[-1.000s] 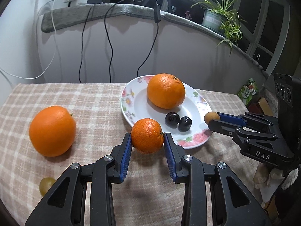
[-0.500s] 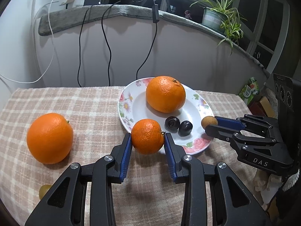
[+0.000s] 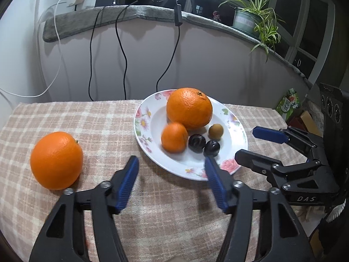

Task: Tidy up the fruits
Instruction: 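Move both open tools back toward the remaining fruits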

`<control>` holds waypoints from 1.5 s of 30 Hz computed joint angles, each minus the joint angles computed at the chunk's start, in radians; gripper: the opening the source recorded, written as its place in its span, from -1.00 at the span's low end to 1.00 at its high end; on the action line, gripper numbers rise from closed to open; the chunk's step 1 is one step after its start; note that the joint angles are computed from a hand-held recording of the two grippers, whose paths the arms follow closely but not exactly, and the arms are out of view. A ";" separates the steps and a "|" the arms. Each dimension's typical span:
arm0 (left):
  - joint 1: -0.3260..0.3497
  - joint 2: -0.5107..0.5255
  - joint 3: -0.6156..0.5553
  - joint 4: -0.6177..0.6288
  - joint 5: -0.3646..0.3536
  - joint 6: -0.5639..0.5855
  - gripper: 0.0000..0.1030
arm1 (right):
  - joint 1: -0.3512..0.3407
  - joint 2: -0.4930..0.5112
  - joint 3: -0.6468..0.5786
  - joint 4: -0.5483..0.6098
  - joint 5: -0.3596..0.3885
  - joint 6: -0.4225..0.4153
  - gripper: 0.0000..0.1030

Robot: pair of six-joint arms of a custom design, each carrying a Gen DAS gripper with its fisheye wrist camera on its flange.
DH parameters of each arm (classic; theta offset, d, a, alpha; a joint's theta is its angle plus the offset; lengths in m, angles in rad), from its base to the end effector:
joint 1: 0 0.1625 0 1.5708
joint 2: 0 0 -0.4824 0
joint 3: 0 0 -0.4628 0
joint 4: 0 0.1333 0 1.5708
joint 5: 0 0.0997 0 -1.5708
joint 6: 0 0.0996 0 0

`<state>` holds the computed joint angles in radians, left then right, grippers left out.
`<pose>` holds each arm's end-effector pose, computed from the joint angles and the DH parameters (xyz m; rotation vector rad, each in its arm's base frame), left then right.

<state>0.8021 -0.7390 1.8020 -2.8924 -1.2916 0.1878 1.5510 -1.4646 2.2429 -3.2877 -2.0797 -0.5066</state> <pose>-0.3728 -0.6167 0.0160 1.2922 2.6082 -0.4797 0.0747 -0.5114 0.3463 0.2550 -2.2621 0.9523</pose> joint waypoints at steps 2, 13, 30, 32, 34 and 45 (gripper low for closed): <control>-0.002 -0.001 0.003 -0.002 0.004 0.004 0.34 | 0.002 -0.002 -0.002 0.006 -0.003 0.006 0.53; -0.013 -0.013 0.021 -0.023 0.025 0.016 0.52 | 0.016 -0.007 -0.001 0.019 -0.022 0.028 0.70; -0.012 -0.084 0.087 -0.098 0.018 0.016 0.52 | 0.050 -0.015 0.028 -0.087 0.019 0.058 0.70; -0.011 -0.095 0.095 -0.104 0.019 0.020 0.52 | 0.053 -0.018 0.030 -0.089 0.028 0.071 0.70; -0.009 -0.105 0.102 -0.109 0.023 0.023 0.52 | 0.058 -0.018 0.030 -0.092 0.034 0.080 0.70; 0.029 -0.186 0.148 -0.114 0.078 0.035 0.52 | 0.081 -0.005 0.011 -0.011 0.020 0.107 0.71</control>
<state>0.8315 -0.9253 1.9505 -3.0063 -1.2136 0.2232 1.6324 -1.4701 2.2537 -3.2982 -2.0595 -0.3997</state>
